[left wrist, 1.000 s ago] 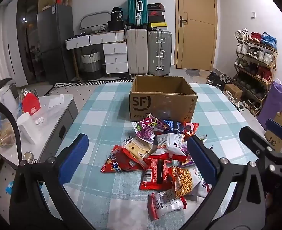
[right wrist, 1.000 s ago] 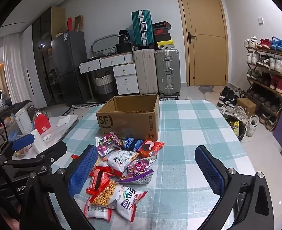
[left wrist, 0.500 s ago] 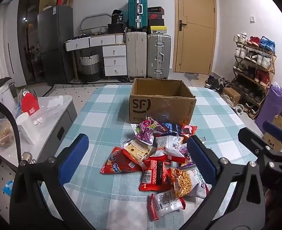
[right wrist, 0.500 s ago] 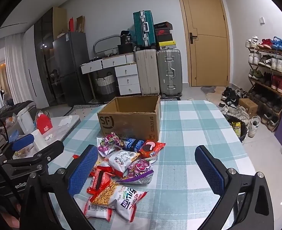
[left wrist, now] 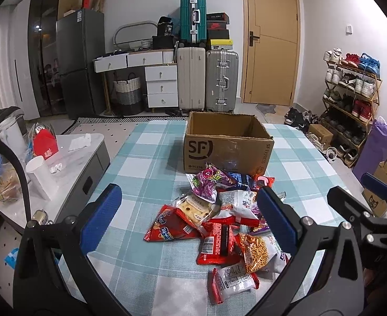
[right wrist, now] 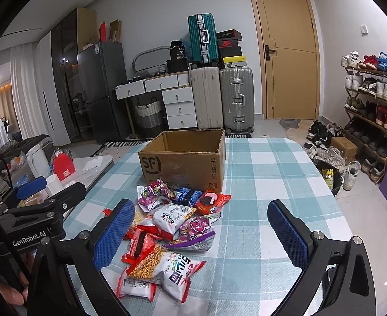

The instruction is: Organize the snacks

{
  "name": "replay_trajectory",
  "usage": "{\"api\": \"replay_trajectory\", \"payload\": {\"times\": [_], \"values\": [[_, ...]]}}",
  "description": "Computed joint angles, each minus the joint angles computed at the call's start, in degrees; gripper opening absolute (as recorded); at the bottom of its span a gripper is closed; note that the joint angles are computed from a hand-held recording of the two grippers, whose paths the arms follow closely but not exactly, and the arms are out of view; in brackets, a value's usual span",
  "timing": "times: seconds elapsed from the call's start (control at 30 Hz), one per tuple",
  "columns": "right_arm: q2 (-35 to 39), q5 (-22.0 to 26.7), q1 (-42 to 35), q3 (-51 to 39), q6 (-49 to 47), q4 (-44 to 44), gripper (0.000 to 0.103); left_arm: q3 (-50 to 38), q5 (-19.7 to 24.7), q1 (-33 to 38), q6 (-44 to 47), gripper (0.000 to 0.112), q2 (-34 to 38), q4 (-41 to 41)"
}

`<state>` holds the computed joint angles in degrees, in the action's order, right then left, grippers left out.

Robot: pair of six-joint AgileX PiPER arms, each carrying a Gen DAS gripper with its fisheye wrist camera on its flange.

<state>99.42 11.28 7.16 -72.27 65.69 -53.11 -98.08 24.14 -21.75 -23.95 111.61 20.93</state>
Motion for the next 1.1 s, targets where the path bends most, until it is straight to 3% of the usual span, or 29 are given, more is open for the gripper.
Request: {"api": "replay_trajectory", "payload": {"times": [0.17, 0.33, 0.5, 0.77, 0.87, 1.1], "values": [[-0.20, -0.21, 0.18, 0.40, 1.29, -1.33, 0.103, 0.47, -0.12, 0.25, 0.93, 0.102, -0.45, -0.93], [0.45, 2.47, 1.82, 0.00, 7.19, -8.62, 0.103, 0.90, -0.23, 0.48, 1.94, 0.102, -0.83, -1.90], [1.00, 2.30, 1.34, -0.92, -0.08, -1.51, 0.103, 1.01, -0.23, 0.46, 2.24, 0.102, -0.83, -2.37], [0.84, 1.95, 1.20, -0.96, -1.16, -0.48, 0.103, 2.15, -0.80, 0.64, 2.45, 0.102, -1.30, -2.82], [0.69, 1.30, 1.05, -0.31, 2.51, -3.92, 0.103, 1.86, -0.62, 0.58, 2.13, 0.102, -1.11, -2.41], [0.84, 0.21, 0.31, -0.27, -1.83, 1.24, 0.103, 2.20, -0.59, 0.54, 2.15, 0.102, -1.12, -2.50]]}}
